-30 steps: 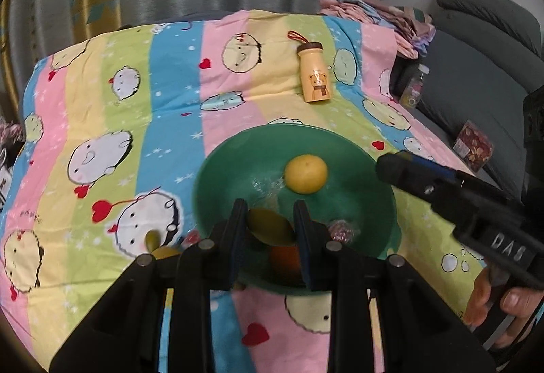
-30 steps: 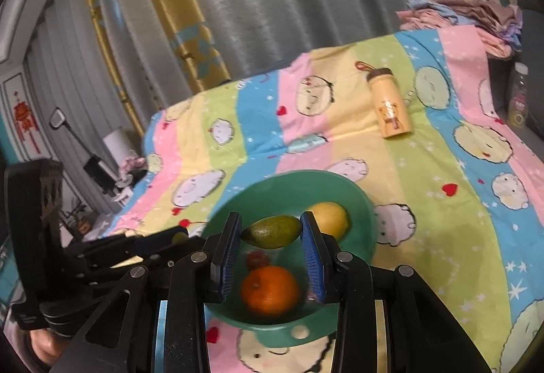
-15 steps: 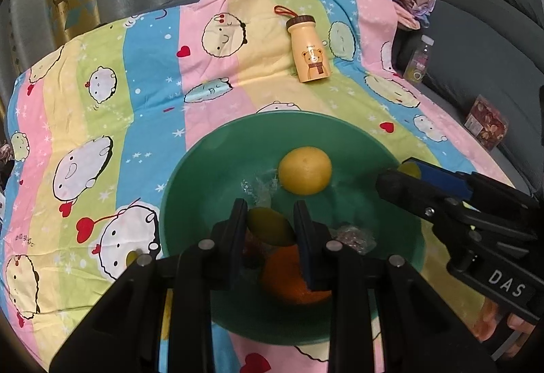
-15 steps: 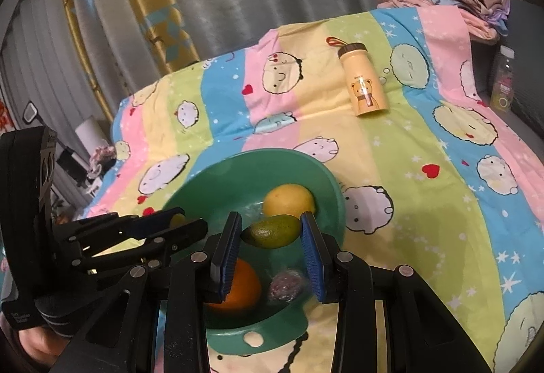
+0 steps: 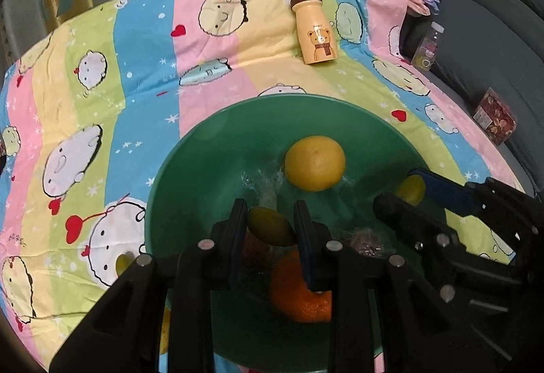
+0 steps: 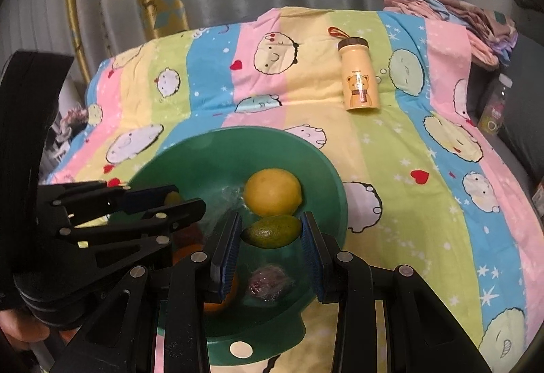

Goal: Organize fruits
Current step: 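Lower the green fruit into the basin and open the right gripper, then lift the right tool out of the basin and pull it back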

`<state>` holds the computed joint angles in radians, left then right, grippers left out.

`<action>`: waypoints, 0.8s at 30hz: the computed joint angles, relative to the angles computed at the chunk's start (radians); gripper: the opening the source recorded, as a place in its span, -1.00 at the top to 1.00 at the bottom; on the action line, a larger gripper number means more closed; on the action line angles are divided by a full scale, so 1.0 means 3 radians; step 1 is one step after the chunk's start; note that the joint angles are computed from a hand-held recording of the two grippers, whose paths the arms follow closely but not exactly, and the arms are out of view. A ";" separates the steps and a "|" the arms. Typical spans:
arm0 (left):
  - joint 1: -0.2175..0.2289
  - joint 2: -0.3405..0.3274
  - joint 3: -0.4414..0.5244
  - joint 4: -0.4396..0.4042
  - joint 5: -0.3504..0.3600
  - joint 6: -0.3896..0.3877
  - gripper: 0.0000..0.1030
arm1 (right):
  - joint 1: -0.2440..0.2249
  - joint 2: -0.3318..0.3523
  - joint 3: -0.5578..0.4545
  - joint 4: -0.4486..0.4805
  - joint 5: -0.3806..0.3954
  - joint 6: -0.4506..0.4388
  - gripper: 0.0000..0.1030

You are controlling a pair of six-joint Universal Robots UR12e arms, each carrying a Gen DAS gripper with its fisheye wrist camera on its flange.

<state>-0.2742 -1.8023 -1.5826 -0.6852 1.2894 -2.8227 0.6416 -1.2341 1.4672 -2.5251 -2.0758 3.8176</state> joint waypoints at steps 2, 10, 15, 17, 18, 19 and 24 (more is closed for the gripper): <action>0.0005 -0.0021 0.0032 -0.0057 -0.0025 -0.0003 0.46 | -0.0009 -0.0001 0.0007 -0.0023 0.0054 -0.0007 0.28; 0.0002 -0.0118 0.0194 -0.0306 -0.0094 -0.0065 0.46 | -0.0005 0.0029 -0.0046 0.0124 -0.0005 0.0017 0.28; 0.0011 -0.0157 0.0249 -0.0379 -0.0145 -0.0162 0.46 | -0.0022 0.0030 -0.0022 0.0057 0.0048 0.0088 0.28; 0.0015 -0.0174 0.0277 -0.0375 -0.0160 -0.0221 0.34 | -0.0031 0.0024 -0.0004 0.0003 0.0065 0.0119 0.28; 0.0017 -0.0179 0.0288 -0.0377 -0.0167 -0.0249 0.25 | -0.0036 0.0017 0.0013 -0.0033 0.0082 0.0134 0.28; 0.0026 -0.0182 0.0299 -0.0378 -0.0198 -0.0284 0.08 | -0.0040 0.0009 0.0031 -0.0074 0.0079 0.0151 0.28; 0.0070 -0.0142 0.0281 -0.0292 -0.0274 -0.0357 -0.12 | -0.0072 -0.0060 0.0157 -0.0352 0.0130 0.0279 0.25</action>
<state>-0.2531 -1.8450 -1.4985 -0.7728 1.2073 -2.9299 0.6201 -1.2520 1.5144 -2.6307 -2.0367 3.9012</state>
